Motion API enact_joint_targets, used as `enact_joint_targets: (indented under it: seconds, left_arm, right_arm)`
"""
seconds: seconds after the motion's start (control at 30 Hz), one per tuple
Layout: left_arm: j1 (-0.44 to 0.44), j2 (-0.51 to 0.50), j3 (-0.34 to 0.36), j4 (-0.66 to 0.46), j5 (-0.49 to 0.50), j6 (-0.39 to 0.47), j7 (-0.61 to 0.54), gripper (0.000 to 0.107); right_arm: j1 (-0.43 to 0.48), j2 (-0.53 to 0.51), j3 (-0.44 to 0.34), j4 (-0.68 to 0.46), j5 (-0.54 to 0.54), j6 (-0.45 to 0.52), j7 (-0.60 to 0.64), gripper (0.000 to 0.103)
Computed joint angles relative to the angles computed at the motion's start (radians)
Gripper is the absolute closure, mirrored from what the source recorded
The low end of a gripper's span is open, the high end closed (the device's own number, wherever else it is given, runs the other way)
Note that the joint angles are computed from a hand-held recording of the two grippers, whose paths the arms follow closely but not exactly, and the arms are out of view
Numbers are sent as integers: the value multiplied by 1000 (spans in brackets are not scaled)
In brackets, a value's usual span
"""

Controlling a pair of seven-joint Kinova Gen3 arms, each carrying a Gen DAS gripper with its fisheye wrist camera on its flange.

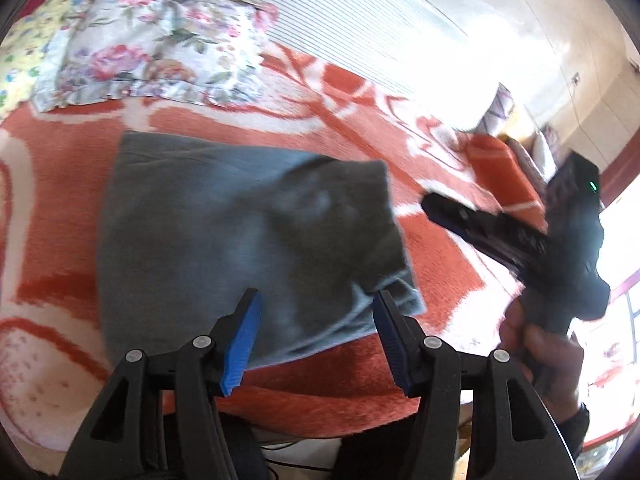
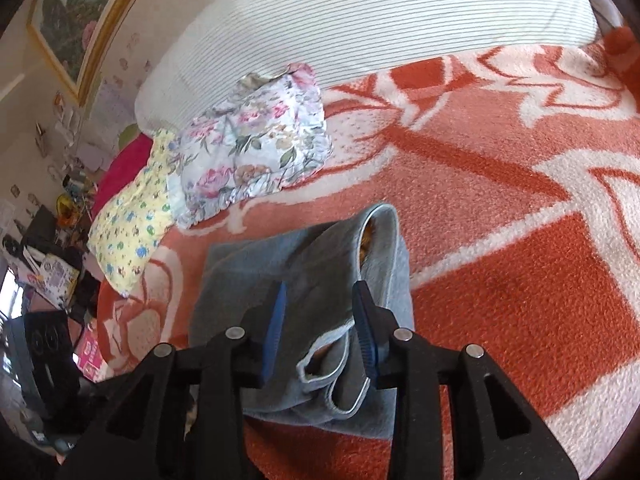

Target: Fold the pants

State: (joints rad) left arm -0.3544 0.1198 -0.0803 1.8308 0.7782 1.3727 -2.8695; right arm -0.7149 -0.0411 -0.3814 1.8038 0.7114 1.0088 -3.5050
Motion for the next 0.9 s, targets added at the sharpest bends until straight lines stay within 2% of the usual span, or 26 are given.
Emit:
enact_joint_targets:
  seconds: [0.1,0.2,0.3,0.43,0.47,0.5,0.63,0.73,0.77,0.8,0.83,0.87,0.9]
  left_arm:
    - [-22,41,-13,-30,4,-32,9,49]
    - [-36,95,-6,-85,-14,-59,60,49]
    - [-45,152,12,-155,-58,-72,129,49]
    - [-70,191,38,-197,-86,-81,167,49]
    - [-72,196,43,-201,-91,-84,174,49]
    - [-74,198,49,-202,-97,-85,179,49]
    - [-78,216,66,-216,-119,-86,178,49]
    - [-70,233,74,-221,-134,-109,184,49]
    - [-68,238,77,-224,-139,-112,190,49]
    - [-67,245,80,-229,-142,-114,196,49]
    - [-64,252,83,-233,-147,-116,200,49]
    - [-58,257,86,-235,-157,-125,207,48]
    - [-54,260,88,-235,-165,-134,213,48]
  right_arm:
    - [-41,68,-12,-76,-18,98,46,64]
    - [-88,109,13,-112,-33,165,46,62]
    - [-103,118,45,-111,-60,154,47,62]
    - [-114,179,81,-169,-118,204,114,62]
    - [-117,193,89,-182,-135,213,138,67]
    - [-126,199,96,-186,-138,219,146,84]
    - [-171,173,102,-160,-124,251,85,91]
    - [-141,130,88,-96,-171,190,57,90]
    - [-137,126,82,-90,-175,189,45,80]
    - [-152,125,89,-92,-165,204,25,64]
    - [-153,127,78,-97,-144,226,2,53]
    - [-157,133,75,-105,-123,241,-16,34]
    - [-164,136,72,-107,-94,254,-40,22]
